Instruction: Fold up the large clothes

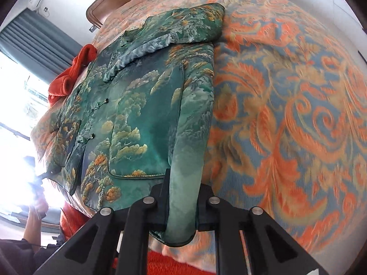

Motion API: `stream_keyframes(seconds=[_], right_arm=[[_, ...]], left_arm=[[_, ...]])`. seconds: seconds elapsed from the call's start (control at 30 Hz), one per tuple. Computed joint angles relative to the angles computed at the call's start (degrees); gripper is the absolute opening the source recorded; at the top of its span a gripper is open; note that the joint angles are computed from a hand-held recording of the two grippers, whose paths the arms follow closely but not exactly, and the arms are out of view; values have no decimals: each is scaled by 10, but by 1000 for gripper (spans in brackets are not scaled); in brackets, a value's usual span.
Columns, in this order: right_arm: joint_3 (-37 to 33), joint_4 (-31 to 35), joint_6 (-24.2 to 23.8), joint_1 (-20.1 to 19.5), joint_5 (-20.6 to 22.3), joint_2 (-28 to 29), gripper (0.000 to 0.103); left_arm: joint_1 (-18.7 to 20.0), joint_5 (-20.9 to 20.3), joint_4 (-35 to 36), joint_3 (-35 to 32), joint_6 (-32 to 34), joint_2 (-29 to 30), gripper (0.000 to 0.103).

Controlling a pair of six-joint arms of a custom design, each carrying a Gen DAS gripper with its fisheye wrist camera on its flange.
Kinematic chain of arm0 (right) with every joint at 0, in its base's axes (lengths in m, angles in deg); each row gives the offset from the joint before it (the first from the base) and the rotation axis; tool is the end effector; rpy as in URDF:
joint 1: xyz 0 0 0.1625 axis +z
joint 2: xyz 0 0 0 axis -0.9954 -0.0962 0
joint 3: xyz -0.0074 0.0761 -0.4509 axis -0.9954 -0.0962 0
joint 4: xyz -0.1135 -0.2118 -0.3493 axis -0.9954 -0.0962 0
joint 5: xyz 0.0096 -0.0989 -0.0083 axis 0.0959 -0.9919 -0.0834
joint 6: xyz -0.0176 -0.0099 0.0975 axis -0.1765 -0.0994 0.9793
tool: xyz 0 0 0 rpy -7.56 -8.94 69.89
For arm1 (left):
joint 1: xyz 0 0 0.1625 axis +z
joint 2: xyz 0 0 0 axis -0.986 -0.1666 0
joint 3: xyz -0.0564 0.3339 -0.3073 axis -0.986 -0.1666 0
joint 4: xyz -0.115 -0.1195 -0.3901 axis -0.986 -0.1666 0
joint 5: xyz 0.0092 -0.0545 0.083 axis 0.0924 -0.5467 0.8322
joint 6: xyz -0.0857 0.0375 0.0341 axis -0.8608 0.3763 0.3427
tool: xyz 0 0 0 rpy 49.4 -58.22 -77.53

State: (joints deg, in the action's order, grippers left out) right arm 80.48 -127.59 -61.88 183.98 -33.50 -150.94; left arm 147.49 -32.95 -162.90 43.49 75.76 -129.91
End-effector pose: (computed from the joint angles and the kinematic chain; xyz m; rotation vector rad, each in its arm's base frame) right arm 0.1829 -0.5190 0.2426 0.0592 -2.7273 0.6042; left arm -0.0501 -0.5433 0.4271 0.2236 2.8524 -0.4527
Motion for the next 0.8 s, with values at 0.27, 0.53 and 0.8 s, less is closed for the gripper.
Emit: stream_keyframes(seconds=[0.27, 0.53, 0.8], right_arm=[[46, -35, 1, -8, 4, -25, 14], [55, -137, -24, 19, -106, 22, 53], [58, -222, -5, 133, -301, 57, 57]], left_arm=[[9, 18, -7, -9, 27, 23, 14], [-6, 94, -60, 12, 53, 13, 62], [26, 75, -141, -24, 83, -14, 81]])
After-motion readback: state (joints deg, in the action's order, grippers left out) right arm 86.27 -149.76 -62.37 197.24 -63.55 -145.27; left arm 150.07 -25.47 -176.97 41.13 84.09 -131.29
